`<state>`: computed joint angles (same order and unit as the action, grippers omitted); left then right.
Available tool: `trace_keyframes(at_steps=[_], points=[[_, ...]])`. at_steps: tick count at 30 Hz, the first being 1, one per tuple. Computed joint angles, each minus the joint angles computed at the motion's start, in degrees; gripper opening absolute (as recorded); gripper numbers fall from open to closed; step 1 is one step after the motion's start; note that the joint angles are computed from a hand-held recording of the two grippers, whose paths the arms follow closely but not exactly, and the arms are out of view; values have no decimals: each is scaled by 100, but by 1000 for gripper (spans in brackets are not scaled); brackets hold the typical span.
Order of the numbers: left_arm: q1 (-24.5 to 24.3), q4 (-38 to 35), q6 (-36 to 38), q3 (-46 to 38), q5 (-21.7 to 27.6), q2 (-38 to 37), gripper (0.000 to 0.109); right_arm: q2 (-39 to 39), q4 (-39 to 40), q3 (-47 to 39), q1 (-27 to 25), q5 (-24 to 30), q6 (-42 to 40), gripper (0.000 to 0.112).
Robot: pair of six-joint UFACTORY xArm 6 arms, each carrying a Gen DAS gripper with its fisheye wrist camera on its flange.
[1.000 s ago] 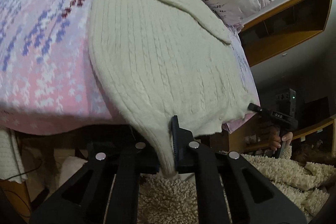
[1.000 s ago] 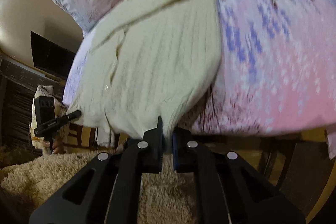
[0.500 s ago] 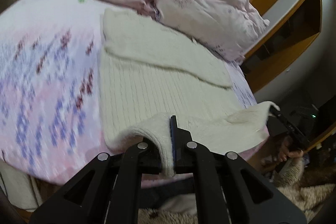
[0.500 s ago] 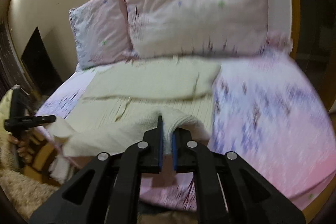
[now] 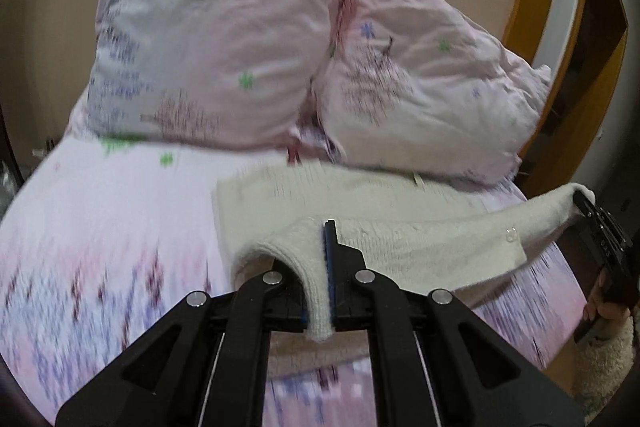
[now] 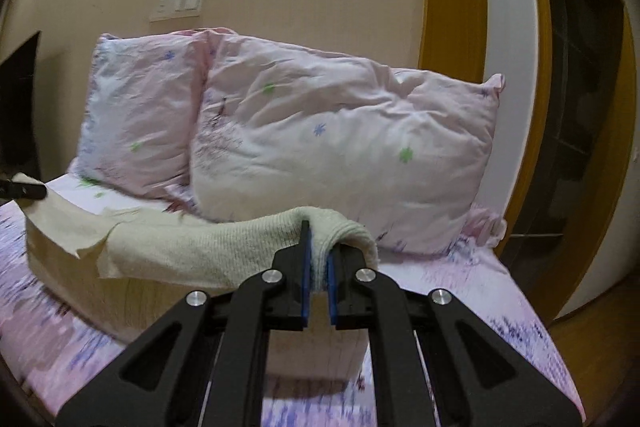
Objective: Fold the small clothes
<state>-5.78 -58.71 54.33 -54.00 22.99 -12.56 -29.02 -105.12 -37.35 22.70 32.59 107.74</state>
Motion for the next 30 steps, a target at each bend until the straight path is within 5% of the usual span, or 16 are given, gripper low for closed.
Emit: trace_keyframes(at_steps=[6, 11, 15, 22, 25, 27, 30], points=[[-304, 254, -296, -1179, -612, 1209, 5, 1167, 100, -1015, -156, 426, 212, 6], [-235, 1016, -1460, -2186, -341, 2436, 5, 2333, 1173, -1940, -856, -624, -134, 6], [-157, 1423, -2128, -2692, -5, 3068, 5, 3275, 2763, -2505, -1390, -1481, -1111, 6], [-37, 1447, -2614, -3213, 532, 3554, 5, 3989, 4633, -2842, -1713, -2115, -2339, 7], [14, 1504, -2865, -3398, 798, 3692, 5, 4163, 5777, -2837, -1756, -2340, -3189, 19], [64, 1358, -2843, -3451, 988, 3710, 5, 4212, 6115, -2827, -1804, -2514, -3450, 38], [139, 1122, -2701, -3338, 1097, 3561, 11, 3921, 5484, -2576, -1936, -2695, -2890, 41]])
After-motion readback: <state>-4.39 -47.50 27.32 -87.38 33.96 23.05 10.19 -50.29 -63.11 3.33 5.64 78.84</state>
